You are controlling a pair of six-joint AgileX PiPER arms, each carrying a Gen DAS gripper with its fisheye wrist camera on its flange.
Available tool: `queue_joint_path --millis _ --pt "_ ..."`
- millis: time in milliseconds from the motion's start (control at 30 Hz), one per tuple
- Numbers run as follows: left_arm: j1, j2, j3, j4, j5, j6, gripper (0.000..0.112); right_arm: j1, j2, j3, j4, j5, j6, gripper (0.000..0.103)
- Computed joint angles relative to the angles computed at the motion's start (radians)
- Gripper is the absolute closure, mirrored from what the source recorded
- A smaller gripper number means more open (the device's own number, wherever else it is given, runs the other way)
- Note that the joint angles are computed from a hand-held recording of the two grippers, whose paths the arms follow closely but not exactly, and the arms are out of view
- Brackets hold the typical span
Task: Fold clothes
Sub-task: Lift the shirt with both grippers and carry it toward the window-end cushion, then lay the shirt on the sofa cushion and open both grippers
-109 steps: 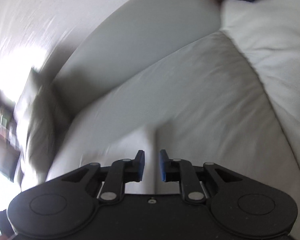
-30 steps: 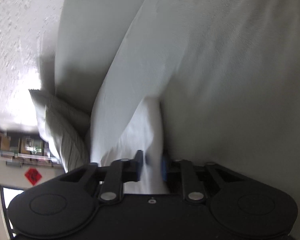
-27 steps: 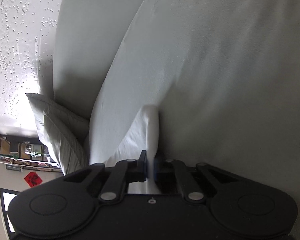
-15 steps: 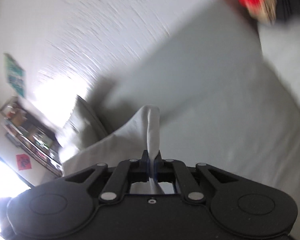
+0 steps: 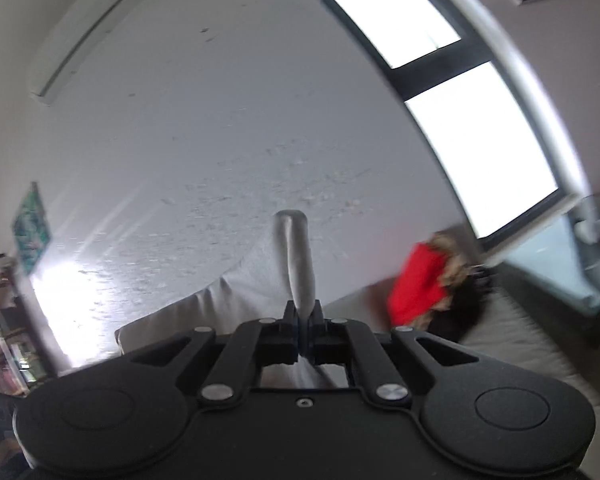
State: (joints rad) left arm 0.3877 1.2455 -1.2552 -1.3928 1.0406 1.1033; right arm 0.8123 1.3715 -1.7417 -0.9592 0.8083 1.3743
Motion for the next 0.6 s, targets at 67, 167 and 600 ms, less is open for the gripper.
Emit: queue_joint_path --millis 67,167,600 --pt "-0.159 0.037 0.017 0.048 -0.096 -0.035 0.107 -0.056 -0.057 0.075 0.042 0.029 0.002 0.099" --pt "-0.38 0.202 -0.019 0.117 -0.262 -0.082 0.106 -0.255 -0.13 0.24 0.217 -0.06 -0.04 0.099" --pt "-0.472 0.845 -0.647 0.498 -0.255 -0.453 0.105 -0.669 0.266 0.219 0.627 -0.312 -0.372 0.099"
